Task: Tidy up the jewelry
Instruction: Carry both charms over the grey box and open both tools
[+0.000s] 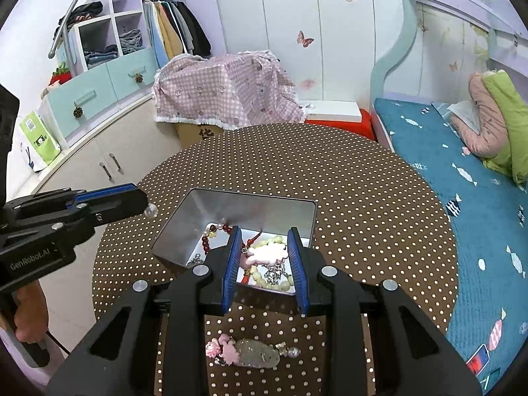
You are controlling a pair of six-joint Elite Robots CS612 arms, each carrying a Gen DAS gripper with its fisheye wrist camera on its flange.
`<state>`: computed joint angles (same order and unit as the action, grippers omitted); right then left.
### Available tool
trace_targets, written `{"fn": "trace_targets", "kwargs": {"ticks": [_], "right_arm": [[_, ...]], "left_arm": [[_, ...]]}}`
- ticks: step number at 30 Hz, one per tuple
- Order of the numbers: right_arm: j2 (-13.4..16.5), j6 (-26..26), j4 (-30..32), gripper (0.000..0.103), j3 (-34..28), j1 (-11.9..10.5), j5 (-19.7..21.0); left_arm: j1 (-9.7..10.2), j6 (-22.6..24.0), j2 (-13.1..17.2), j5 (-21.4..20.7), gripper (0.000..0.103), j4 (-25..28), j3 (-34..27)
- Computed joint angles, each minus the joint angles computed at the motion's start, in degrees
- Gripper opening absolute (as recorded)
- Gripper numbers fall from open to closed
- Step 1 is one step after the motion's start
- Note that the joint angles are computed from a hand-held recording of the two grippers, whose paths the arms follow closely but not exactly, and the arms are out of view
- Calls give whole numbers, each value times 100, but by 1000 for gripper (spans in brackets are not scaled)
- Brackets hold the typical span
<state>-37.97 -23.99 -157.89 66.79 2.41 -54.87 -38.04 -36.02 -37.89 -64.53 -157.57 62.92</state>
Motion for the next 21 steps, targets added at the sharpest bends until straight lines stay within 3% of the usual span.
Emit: {"fn": "trace_targets", "kwargs": {"ticks": [12,20,21], "right_arm": [[148,-194,501,28,-283,7,124],[154,-71,543,28,-304,-24,78],[150,-64,545,28,-296,-26,75]], "left_arm": [[120,-110,301,-404,13,527,-472],[144,-159,315,-508,14,599,-450],[140,-164,309,-494,17,607,-443]]}}
